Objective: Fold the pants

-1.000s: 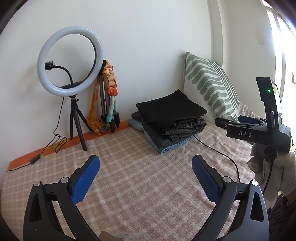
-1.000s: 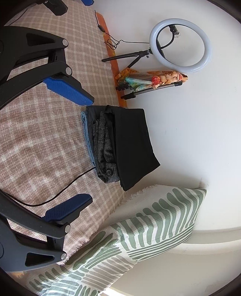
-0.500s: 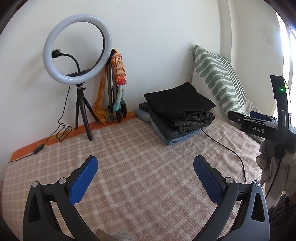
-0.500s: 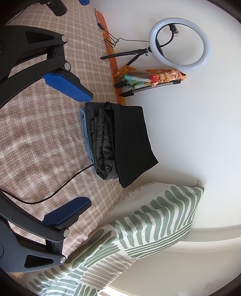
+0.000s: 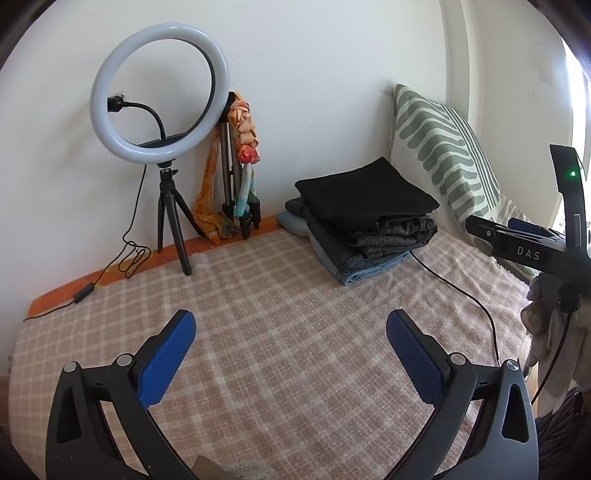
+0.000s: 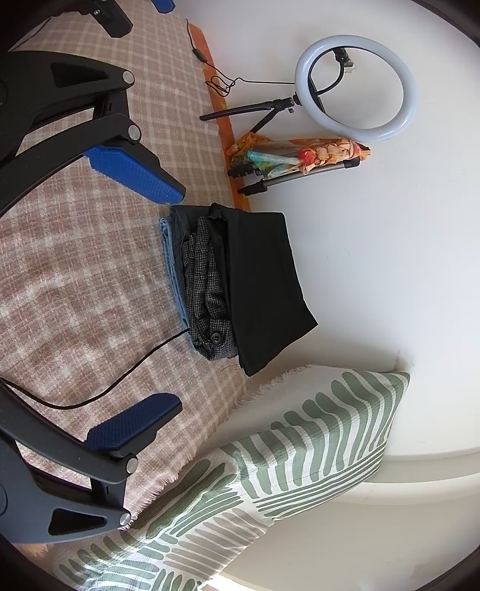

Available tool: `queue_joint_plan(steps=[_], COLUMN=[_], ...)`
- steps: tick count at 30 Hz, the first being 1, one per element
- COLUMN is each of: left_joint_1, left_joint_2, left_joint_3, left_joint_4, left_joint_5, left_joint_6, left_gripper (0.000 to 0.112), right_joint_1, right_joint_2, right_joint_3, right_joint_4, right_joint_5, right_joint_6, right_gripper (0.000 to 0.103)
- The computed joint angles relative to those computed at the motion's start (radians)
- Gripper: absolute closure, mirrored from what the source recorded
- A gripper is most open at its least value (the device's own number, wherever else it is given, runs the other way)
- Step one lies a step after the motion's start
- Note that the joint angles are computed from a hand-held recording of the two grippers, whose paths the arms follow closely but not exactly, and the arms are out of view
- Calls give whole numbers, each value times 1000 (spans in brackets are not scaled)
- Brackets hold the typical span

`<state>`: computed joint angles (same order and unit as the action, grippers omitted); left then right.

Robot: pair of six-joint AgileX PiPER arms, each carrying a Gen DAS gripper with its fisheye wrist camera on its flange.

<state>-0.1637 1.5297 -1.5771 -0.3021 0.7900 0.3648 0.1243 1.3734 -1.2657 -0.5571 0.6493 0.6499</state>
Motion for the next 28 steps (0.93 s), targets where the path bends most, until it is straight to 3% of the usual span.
queue_joint_plan(steps=[28], left_joint_1=[12], left_joint_2=[-5], left_joint_3=[6], left_joint_4=[-14], left_joint_5=[14], left_joint_6=[5], left_gripper=[10], right_joint_1=[27], right_joint_2=[7], right_joint_3=[6], right_joint_4=[-10], right_joint_5=[-3], right_joint_6=[18], right_gripper=[0])
